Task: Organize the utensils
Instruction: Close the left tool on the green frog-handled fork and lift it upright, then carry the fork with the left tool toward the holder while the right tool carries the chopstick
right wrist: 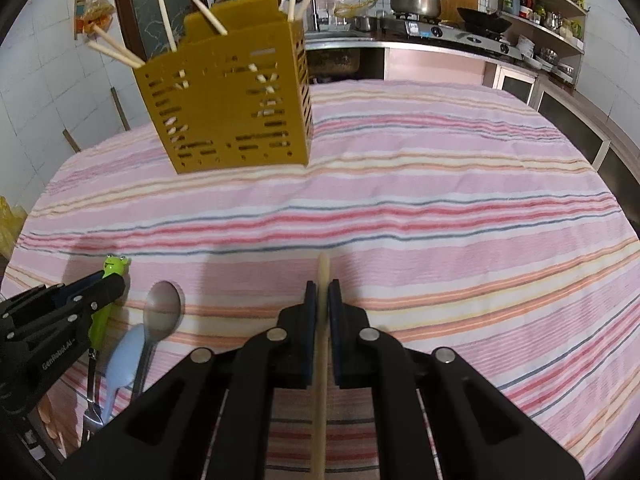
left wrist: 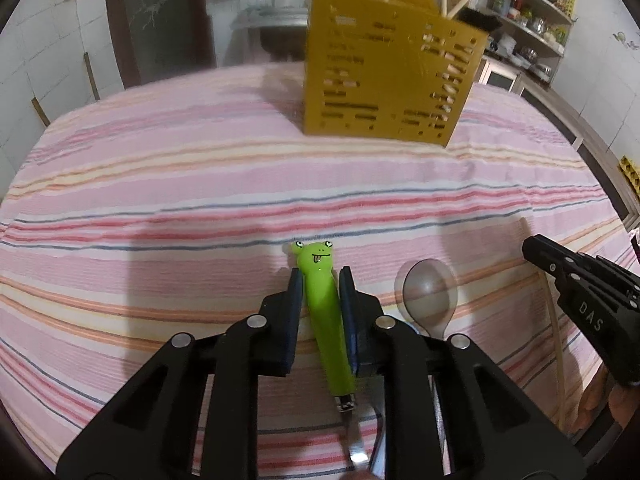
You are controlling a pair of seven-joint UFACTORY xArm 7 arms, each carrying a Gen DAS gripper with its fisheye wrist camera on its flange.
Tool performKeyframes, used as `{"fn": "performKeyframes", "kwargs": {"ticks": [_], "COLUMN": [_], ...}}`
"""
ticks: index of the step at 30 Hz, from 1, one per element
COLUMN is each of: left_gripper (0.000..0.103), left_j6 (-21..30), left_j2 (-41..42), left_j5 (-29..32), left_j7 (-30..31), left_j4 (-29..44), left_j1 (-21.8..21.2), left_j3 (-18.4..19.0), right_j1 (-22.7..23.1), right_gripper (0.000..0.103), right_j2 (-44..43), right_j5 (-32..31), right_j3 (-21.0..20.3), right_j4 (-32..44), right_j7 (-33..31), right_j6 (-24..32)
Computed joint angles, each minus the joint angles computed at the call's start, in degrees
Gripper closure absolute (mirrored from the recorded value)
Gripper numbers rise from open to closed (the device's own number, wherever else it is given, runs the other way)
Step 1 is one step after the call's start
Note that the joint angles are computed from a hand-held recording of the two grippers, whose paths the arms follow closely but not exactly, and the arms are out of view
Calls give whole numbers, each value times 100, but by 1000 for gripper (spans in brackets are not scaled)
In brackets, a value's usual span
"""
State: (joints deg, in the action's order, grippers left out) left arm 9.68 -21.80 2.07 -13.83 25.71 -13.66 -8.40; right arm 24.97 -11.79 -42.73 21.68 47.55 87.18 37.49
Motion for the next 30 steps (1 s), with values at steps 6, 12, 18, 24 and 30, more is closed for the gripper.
{"fn": "performKeyframes", "kwargs": {"ticks": [6,12,18,24,30], "left_gripper": [88,88,88,88,88], "left_j6": [-394,-738,-1069,-1271,-1536], "left_j2": [-501,-1069,-1564,-1854,-1992], "left_j5": [324,475,451,397,335], "left_j7": [-254,-327,-364,-337,-303], "left_j4": [-257,-517,-753,-943,-1098], "left_j1": [353,583,725,834,864], "left_j3": [-280,-433,-465,-507,-485], "right_j1": [-42,-140,-292,-435,-508], "right_gripper": [97,97,97,97,97], "right_j2": [-117,-350,-633,-824,-897], "right_j5": [-322,-722,-1148,-1564,-1870], "right_j3": [105,229,465,658,783], "right_j4": [45,80,159,133,148], "right_j7": [287,582,843,1268,1474], "right_j6": [59,36,154,210,286]}}
